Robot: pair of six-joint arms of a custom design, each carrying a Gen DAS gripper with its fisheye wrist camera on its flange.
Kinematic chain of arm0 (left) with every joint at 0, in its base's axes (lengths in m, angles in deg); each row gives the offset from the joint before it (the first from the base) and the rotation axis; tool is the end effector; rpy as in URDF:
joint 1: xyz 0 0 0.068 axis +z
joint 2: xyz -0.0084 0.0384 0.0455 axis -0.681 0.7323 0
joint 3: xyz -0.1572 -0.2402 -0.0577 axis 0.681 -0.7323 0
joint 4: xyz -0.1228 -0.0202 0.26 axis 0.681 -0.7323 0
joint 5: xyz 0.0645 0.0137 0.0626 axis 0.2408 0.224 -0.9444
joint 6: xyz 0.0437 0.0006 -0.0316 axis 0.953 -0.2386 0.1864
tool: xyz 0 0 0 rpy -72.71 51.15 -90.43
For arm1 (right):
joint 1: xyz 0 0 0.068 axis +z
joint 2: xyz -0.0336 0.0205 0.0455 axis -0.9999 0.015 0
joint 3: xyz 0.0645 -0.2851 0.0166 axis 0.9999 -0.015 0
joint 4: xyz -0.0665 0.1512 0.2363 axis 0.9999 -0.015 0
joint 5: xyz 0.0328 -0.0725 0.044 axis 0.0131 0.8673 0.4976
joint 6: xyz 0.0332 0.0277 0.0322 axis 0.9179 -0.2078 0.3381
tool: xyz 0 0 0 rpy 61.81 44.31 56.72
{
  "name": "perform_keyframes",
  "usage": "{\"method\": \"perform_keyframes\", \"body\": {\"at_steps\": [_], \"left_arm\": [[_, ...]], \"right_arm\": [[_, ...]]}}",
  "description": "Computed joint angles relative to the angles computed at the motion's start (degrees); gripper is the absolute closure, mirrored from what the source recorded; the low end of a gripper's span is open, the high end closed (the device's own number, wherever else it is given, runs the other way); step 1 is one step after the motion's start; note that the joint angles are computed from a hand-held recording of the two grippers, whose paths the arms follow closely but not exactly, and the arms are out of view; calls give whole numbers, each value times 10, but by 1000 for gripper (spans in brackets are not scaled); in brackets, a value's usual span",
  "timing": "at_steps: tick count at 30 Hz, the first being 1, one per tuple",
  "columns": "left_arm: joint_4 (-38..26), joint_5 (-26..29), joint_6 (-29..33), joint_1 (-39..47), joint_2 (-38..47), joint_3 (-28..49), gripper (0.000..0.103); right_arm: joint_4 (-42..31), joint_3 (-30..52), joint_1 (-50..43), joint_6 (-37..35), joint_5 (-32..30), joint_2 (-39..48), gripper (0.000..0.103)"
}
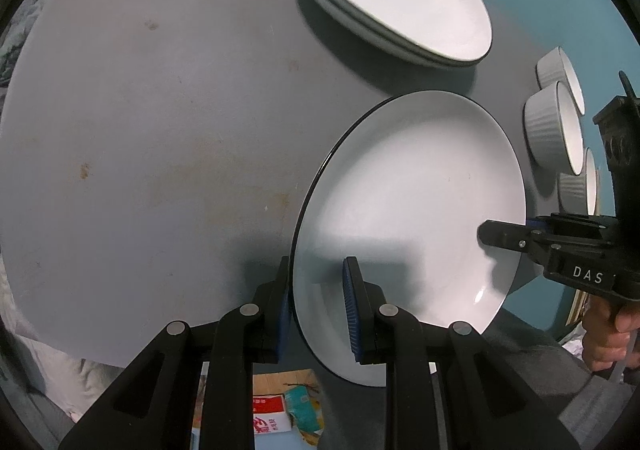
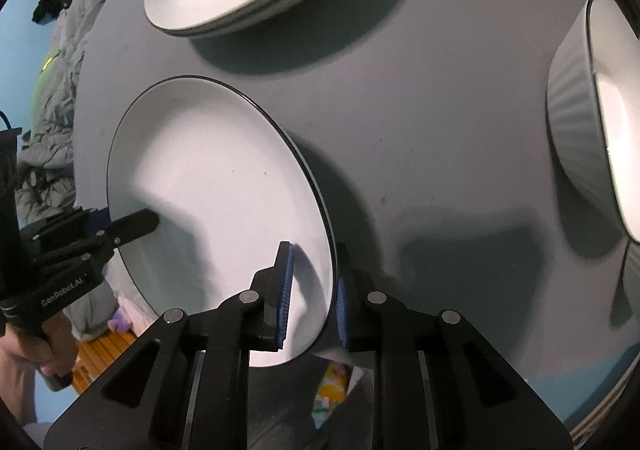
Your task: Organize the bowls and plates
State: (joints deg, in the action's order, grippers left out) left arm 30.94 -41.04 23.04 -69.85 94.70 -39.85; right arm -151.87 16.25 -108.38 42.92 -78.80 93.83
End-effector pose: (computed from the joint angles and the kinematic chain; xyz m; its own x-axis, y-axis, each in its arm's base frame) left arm 0.2224 -0.1229 0.1795 -0.9981 -0.0448 0.0420 -0.0543 0.9633 -0.2630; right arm 0.2688 -0.0861 0.1974 -0.9435 -0.2937 0.1532 -0.2249 0.9075 0.3549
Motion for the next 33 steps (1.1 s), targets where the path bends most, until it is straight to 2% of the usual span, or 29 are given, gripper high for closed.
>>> {"method": "perform_keyframes", "body": {"at_steps": [8,13,26,33], "left_arm": [[-52,-9,28,33,-16,55,81],[-67,-12,53,67,5,104,81],[-91,-40,137,128,168,303,80],[-93,-48,136,128,258,373,78]], "right_arm": [[-37,72,14,0,-14,5,85],[-62,139,30,16,-30,32,85],[-50,297,97,100,-53,150,85],[-65,370,108,112,-53,217,85]]}}
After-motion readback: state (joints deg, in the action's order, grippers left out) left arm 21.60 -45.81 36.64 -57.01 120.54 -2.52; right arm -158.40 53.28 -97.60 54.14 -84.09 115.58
